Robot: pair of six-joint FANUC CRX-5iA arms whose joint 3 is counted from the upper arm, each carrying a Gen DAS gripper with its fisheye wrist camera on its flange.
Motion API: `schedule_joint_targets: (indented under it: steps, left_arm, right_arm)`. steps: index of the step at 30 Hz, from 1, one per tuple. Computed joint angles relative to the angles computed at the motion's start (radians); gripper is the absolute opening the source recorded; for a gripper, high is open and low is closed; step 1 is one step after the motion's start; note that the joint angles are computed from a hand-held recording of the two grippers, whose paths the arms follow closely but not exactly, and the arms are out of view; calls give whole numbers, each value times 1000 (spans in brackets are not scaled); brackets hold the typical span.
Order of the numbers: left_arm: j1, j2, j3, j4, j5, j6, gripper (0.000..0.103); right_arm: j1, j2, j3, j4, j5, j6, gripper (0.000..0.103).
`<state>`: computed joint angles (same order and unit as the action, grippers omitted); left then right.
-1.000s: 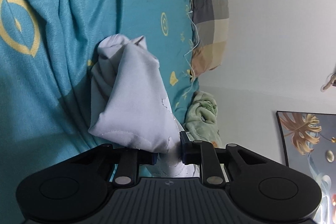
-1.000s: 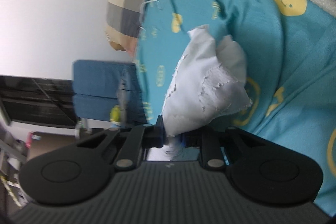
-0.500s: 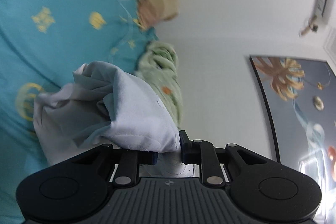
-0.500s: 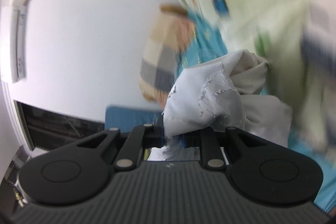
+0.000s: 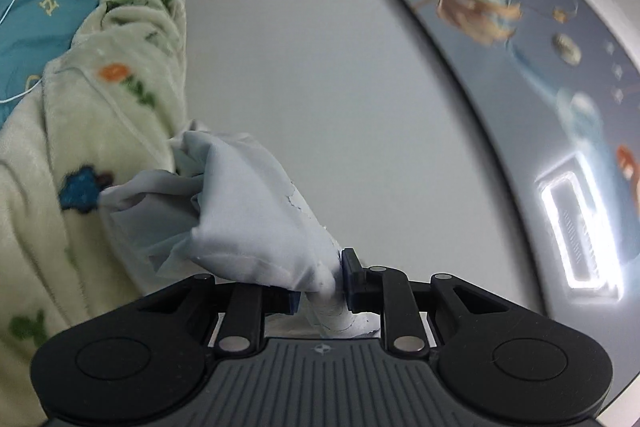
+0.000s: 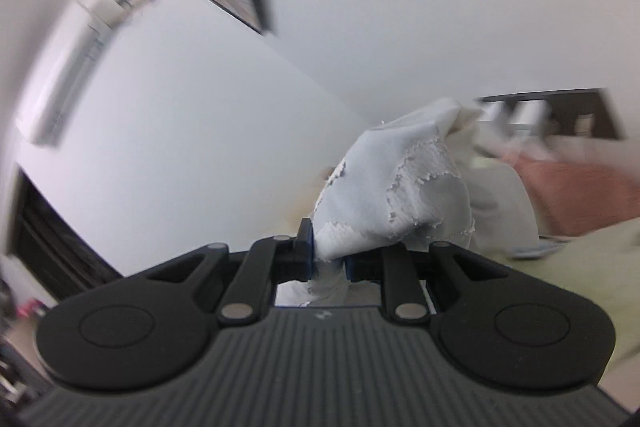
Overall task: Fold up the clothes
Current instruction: 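Carry the folded shirt with both grippers onto the green fleece blanket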
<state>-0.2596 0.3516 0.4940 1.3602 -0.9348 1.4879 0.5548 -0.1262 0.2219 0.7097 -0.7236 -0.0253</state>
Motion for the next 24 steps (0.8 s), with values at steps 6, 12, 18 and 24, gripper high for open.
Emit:
schedule_joint_targets:
  steps: [6,12,18,24]
  left_arm:
    - [40,-111,-237,-133,-176,-17,22]
    - [51,-147,-225,-301,-231,-37,41]
    - [68,-173,-62,-547,-314,-77,76]
    - [80,-301,-65,-677,-307,-152,87]
  right_arm:
    - [-9,-65,-78,-268,-193,25,18]
    - [8,-72,-85,-318,-268,65,20]
    - [132,-82,-65,-185,-426,99,22]
    - [282,-104,-88,14,-532,94,22]
